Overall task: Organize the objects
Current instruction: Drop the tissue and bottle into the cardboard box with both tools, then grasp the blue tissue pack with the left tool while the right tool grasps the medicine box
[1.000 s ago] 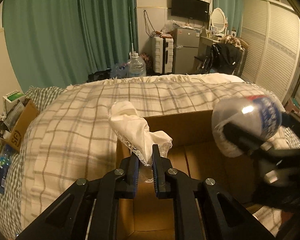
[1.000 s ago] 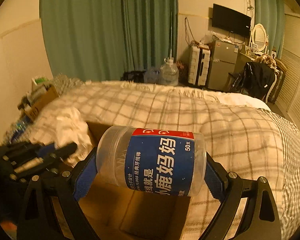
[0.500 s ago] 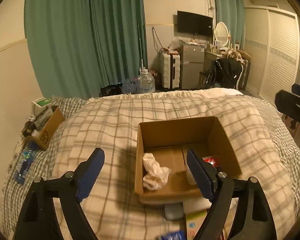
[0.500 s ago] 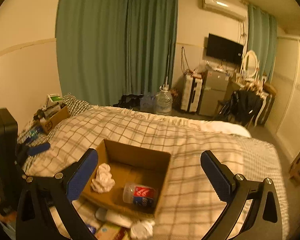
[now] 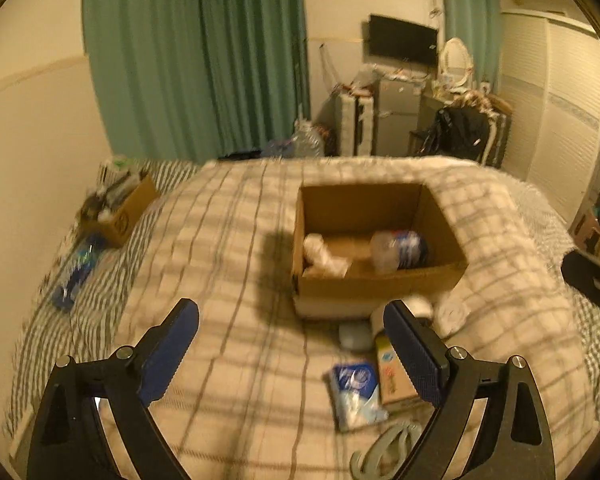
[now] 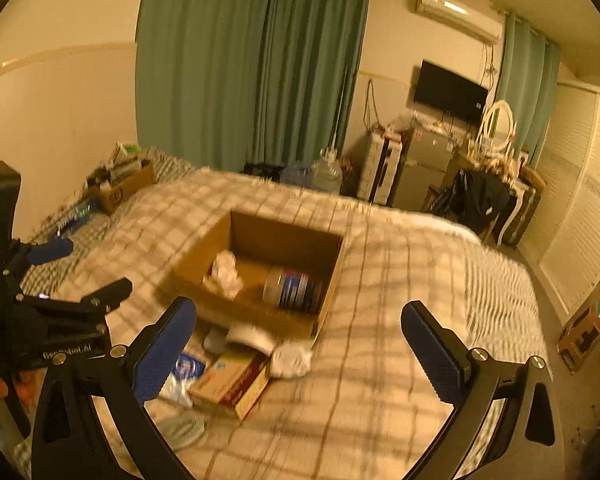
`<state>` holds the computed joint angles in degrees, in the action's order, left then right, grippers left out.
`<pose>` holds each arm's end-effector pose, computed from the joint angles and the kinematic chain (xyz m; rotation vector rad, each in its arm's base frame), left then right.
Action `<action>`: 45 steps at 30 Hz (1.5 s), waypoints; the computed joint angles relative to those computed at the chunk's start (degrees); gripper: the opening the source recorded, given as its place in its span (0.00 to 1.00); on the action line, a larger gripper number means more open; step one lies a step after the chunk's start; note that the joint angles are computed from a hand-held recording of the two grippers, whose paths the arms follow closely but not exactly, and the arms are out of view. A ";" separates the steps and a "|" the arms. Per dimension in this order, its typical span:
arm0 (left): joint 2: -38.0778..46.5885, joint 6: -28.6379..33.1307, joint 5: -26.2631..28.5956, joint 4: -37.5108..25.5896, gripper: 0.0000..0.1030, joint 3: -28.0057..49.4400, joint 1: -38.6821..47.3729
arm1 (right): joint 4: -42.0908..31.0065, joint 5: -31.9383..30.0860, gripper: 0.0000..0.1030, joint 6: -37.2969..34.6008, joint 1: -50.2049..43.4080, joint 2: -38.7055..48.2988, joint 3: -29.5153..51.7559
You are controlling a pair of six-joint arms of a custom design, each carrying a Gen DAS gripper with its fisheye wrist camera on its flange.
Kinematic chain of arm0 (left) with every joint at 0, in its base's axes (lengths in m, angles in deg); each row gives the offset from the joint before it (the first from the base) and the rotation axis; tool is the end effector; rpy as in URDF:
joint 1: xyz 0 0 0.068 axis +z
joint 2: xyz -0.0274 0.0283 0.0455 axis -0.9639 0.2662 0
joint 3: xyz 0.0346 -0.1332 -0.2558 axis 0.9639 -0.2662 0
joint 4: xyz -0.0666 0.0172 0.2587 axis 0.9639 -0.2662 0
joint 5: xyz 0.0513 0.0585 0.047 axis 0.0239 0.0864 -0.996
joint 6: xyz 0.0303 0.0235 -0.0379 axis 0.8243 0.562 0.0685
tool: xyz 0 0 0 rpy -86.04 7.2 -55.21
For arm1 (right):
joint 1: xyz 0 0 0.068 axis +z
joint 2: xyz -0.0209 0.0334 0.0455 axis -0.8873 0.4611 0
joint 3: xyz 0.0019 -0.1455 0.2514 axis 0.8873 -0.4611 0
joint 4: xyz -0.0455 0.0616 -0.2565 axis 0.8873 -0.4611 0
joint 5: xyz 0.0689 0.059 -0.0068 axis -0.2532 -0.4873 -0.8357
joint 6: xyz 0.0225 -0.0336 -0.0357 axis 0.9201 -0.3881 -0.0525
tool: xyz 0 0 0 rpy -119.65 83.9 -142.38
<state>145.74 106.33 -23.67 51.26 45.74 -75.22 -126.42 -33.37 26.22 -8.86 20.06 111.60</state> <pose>0.3076 -0.0136 0.2737 0.5559 2.2301 -0.1606 0.1865 0.2068 0.3447 0.2106 2.1963 -0.2776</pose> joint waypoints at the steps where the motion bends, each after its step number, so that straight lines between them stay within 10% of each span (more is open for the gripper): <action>1: 0.31 0.05 -0.56 1.03 0.93 -1.51 0.05 | 1.69 -0.63 1.00 0.44 0.17 -0.16 -2.33; 19: 13.34 6.44 -10.03 14.25 0.92 -14.19 -8.89 | 17.67 -11.35 1.00 6.20 -5.16 4.23 -21.43; 24: 13.72 9.40 -0.22 7.40 0.42 -12.00 -6.58 | 15.94 -10.56 1.00 7.88 -4.07 5.90 -20.13; 27: 13.17 9.43 0.69 7.00 0.31 -12.15 -6.32 | 14.85 -10.17 1.00 8.57 -3.90 6.87 -19.14; 45: 12.92 7.86 0.61 6.23 0.24 -3.47 2.24 | 14.66 -17.49 0.99 0.60 -5.90 18.32 -7.67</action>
<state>158.66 114.19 -23.07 57.49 42.27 -72.99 -111.76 -50.87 26.82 -14.76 38.39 103.94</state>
